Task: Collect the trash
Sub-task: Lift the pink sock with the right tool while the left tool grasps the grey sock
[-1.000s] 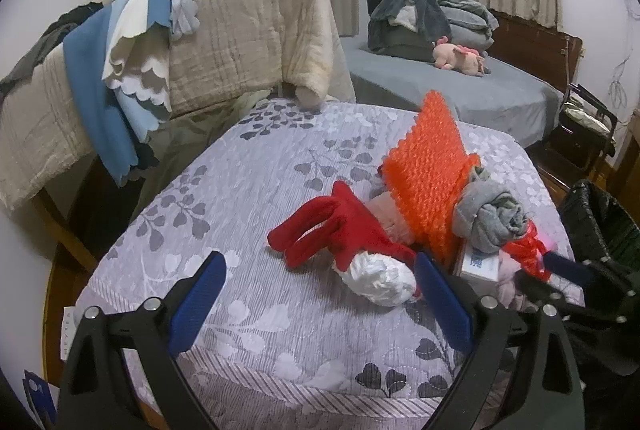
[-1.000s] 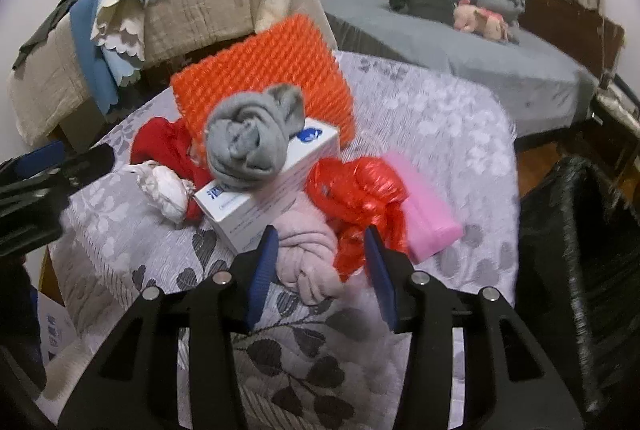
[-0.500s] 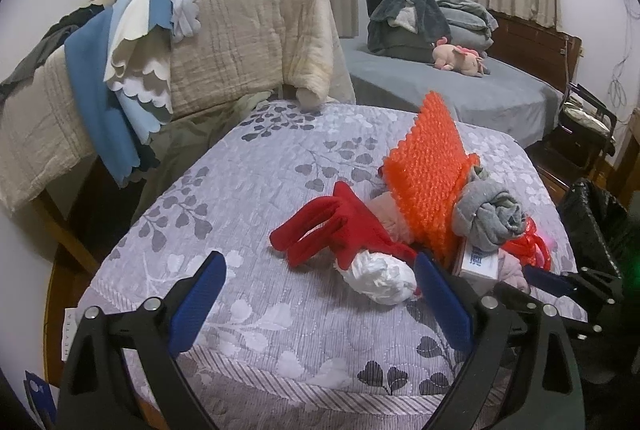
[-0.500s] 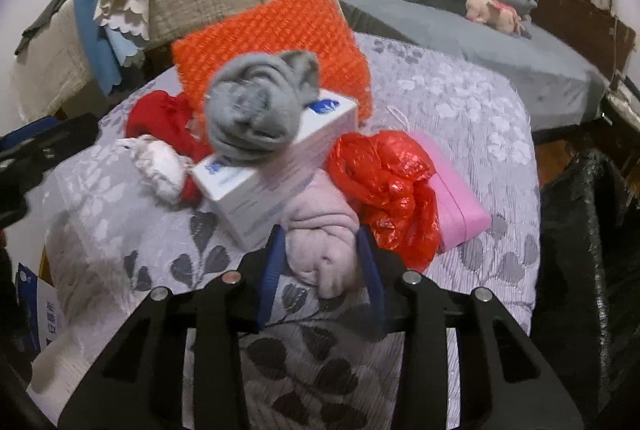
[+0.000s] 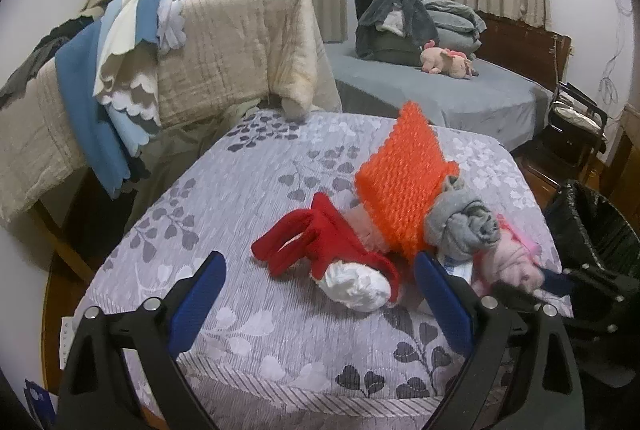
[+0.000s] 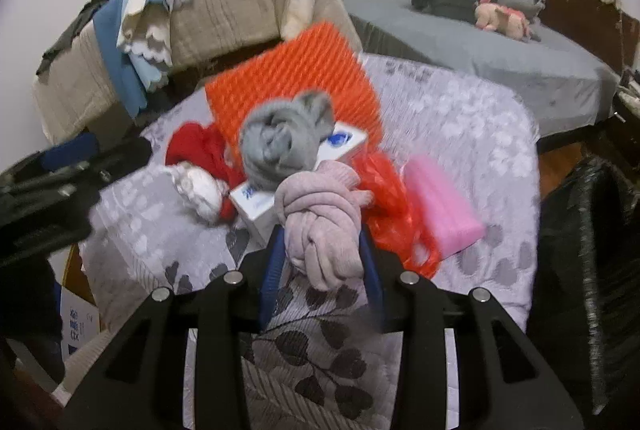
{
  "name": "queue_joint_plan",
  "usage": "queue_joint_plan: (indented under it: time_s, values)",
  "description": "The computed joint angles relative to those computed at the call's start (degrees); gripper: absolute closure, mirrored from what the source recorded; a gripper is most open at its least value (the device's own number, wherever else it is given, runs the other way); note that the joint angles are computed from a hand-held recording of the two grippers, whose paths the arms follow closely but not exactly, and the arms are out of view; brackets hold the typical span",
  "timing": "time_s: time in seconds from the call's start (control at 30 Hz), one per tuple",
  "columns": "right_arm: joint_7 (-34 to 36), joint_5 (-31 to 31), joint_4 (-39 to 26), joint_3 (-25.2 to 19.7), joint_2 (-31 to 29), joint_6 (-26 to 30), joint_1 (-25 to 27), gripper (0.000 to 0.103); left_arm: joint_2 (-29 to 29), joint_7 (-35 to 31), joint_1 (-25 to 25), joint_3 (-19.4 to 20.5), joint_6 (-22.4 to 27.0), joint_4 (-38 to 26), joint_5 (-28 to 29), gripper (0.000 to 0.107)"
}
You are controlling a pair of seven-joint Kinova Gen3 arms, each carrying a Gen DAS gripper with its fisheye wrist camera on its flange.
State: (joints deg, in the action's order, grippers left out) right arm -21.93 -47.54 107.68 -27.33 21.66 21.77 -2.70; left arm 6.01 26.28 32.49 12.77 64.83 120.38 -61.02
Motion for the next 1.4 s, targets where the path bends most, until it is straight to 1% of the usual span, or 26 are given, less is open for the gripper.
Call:
queue_joint_plan:
  time_s: [0.07, 0.13, 0.23, 0.33, 0.47, 0.53, 0.7, 0.87, 0.93, 0.97, 1.0, 1.03, 1.13, 1.23, 1.4]
  values:
    - [2.1, -2.3, 0.2, -1.5, -0.8, 0.2, 2.3, 0.068, 0.1, -0.1, 0.1, 0.1, 0.1, -0.3, -0.4, 0.015]
    - [4.2, -4.5, 0.0, -1.8, -1.0, 1.1, 3.7, 0.068, 0.4, -0.3, 0.3, 0.2, 0.0, -0.8, -0.7, 0.015]
    - [7.1, -7.7, 0.1, -1.0, -1.8, 1.4, 4.5, 0.068, 0.7, -0.7, 0.4, 0.0, -0.5, -1.4, -1.2, 0.016]
    - [8.6, -10.3, 0.2, 0.9, -2.3, 1.2, 4.2, 0.068, 0.9, -1.3, 0.0, -0.5, -2.1, -2.1, -2.2, 0.018]
    - [9.4, -12.2, -0.1, 3.2, -2.4, 0.6, 3.9, 0.068, 1.6, -1.1, -0.5, -1.1, -4.6, -3.1, -3.9, 0.018]
    - [10.4, -13.1, -0.1, 3.6, -2.3, 0.1, 4.1, 0.068, 2.7, -1.4, -0.4, -1.4, -5.4, -3.9, -5.0, 0.018]
    - [8.5, -12.0, -1.2, 5.5, -1.6, 0.0, 3.5, 0.068, 5.6, -2.8, -0.6, -3.0, -8.7, -5.9, -7.3, 0.018]
    - [5.3, -9.1, -2.4, 6.1, -0.8, 0.0, 3.3, 0.068, 8.7, -5.8, -0.5, -4.9, -11.0, -7.9, -7.2, 0.030]
    - [4.1, -7.9, -2.8, 6.0, -0.4, 0.1, 3.5, 0.068, 9.6, -6.7, -0.4, -5.7, -12.2, -8.4, -6.9, 0.041]
    - [3.6, -7.3, -3.0, 5.9, -0.3, 0.0, 3.6, 0.068, 9.6, -6.6, -0.4, -6.1, -13.7, -8.1, -7.3, 0.044]
    - [3.0, -6.7, -3.2, 5.8, -0.1, 0.0, 3.7, 0.068, 9.3, -6.4, -0.6, -6.5, -15.2, -7.7, -7.7, 0.049]
    - [2.2, -6.0, -3.4, 5.8, 0.0, 0.0, 3.6, 0.068, 9.4, -6.5, -0.6, -6.7, -15.9, -7.6, -7.8, 0.050]
    - [0.7, -4.7, -3.7, 5.2, 0.3, 0.0, 4.1, 0.068, 10.1, -7.0, 0.5, -7.2, -14.9, -7.9, -8.0, 0.055]
    - [0.2, -4.0, -3.8, 4.2, 0.4, -0.2, 4.8, 0.068, 9.8, -6.1, 0.7, -7.6, -15.5, -7.2, -8.8, 0.059]
    - [1.2, -4.6, -3.5, 2.1, 0.2, -0.6, 6.8, 0.068, 8.9, -4.6, 0.7, -7.4, -15.8, -6.0, -10.0, 0.064]
